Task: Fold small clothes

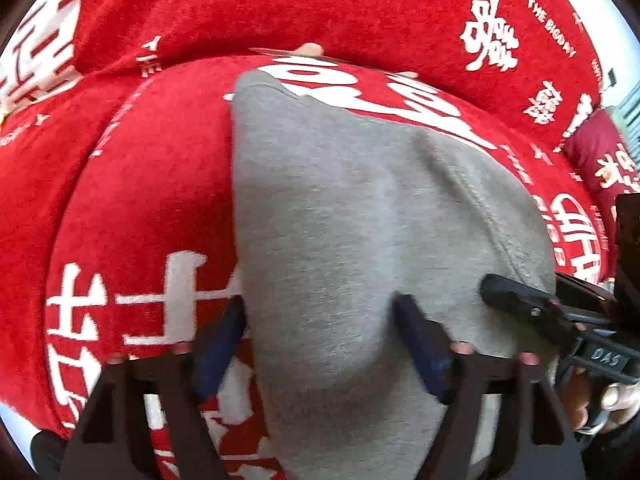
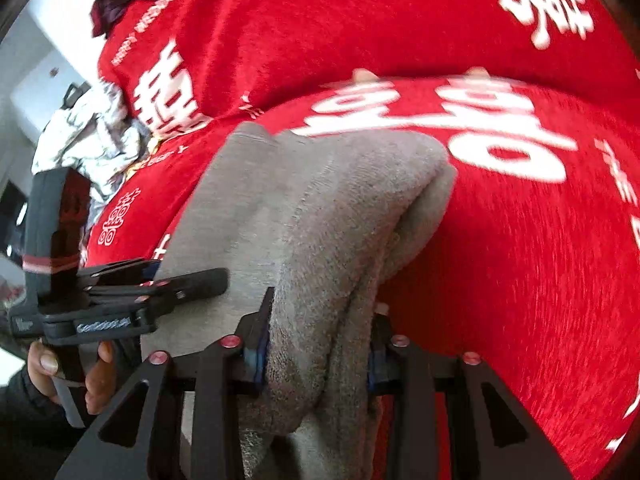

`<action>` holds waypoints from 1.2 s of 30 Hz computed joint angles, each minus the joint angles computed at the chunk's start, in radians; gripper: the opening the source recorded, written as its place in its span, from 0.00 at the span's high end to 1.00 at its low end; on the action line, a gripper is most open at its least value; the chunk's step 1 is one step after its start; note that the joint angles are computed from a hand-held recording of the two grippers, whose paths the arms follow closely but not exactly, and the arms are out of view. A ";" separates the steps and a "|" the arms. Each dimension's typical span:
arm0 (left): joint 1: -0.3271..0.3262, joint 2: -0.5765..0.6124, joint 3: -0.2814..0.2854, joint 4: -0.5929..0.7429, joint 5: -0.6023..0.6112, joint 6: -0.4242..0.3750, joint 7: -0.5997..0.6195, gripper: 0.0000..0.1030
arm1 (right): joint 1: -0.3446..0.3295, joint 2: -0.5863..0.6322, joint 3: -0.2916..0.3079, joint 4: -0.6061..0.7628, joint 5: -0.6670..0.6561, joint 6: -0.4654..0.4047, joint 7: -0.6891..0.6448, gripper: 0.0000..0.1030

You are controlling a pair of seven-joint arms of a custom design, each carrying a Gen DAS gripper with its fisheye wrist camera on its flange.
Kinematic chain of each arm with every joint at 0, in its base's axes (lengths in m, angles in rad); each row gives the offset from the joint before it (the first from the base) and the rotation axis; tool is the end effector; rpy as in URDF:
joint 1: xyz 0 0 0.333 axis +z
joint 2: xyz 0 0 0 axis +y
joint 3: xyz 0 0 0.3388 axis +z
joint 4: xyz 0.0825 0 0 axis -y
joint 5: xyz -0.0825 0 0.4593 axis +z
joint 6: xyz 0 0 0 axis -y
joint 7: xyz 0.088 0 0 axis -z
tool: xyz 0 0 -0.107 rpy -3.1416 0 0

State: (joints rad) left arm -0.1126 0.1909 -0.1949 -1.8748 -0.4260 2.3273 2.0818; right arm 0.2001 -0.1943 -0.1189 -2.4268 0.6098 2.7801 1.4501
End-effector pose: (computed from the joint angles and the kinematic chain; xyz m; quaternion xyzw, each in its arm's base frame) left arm 0.6685 -0.2136 0.4279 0.4732 -0.8510 0.2270 0.0208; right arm 0.5550 0.0190 0.4110 -0.5562 0.7684 -0.0525 0.3123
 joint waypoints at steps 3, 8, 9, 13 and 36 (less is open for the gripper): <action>0.000 -0.002 0.002 0.002 0.007 -0.011 -0.005 0.21 | -0.018 -0.002 0.005 -0.009 -0.023 -0.016 0.060 0.40; -0.007 -0.035 0.012 -0.009 0.074 -0.018 -0.041 0.21 | -0.073 -0.071 0.051 -0.053 -0.216 0.016 0.239 0.37; -0.009 -0.053 0.015 -0.023 0.096 -0.001 -0.044 0.21 | -0.090 -0.089 0.067 -0.062 -0.282 0.026 0.291 0.36; -0.008 -0.114 0.019 -0.073 0.114 0.055 -0.034 0.21 | -0.126 -0.177 0.135 -0.087 -0.552 0.030 0.365 0.32; -0.013 -0.274 0.024 -0.308 0.191 0.008 0.235 0.21 | 0.089 -0.186 -0.005 -0.141 -0.376 -0.085 0.214 0.41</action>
